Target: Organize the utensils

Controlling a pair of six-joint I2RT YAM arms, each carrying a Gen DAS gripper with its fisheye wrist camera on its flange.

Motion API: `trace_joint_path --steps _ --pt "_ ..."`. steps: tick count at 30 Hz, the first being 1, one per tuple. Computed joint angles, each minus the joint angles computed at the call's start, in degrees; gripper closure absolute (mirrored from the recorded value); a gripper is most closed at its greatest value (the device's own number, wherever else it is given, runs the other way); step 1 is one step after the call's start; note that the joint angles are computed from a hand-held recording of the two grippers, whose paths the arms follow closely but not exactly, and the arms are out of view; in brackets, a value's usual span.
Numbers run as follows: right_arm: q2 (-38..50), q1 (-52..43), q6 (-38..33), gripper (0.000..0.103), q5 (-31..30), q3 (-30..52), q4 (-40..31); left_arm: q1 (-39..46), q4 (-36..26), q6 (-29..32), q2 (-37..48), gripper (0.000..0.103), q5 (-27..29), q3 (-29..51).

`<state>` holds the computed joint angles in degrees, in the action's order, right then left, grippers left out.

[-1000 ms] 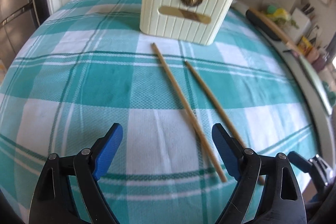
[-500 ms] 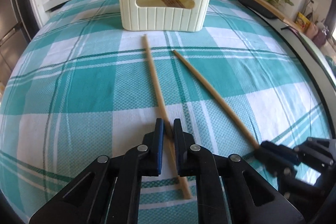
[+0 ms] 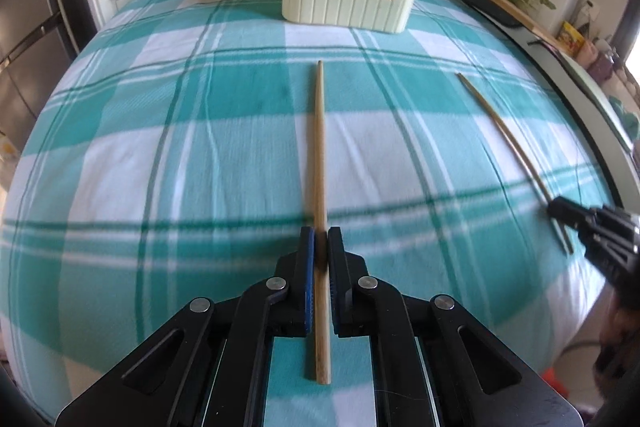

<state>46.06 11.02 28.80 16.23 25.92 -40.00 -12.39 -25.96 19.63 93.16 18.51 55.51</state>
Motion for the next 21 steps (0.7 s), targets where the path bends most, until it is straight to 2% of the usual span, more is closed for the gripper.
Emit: trace_joint_path --steps 3,4,5,6,7,21 --pt "-1.47 1.19 1.07 0.094 1.18 -0.07 -1.63 1.29 -1.70 1.91 -0.87 0.091 1.45 -0.49" --pt "-1.44 1.00 1.20 0.089 1.11 -0.03 -1.56 1.61 -2.47 2.21 -0.66 0.078 2.33 -0.09" --pt "-1.63 0.70 1.30 0.073 0.92 -0.11 -1.34 2.00 -3.40 2.34 -0.34 0.057 3.75 0.58" --pt "-2.65 -0.04 1.22 0.056 0.39 -0.51 -0.65 2.23 -3.63 2.24 -0.10 0.048 4.37 0.97" --pt "-3.14 -0.21 1.35 0.052 0.39 -0.67 -0.25 2.44 -3.62 1.80 -0.15 0.038 5.17 1.25" --pt "-3.68 -2.62 -1.43 0.052 -1.63 -0.13 -1.11 2.29 -7.95 4.02 3.70 0.038 6.61 6.63"
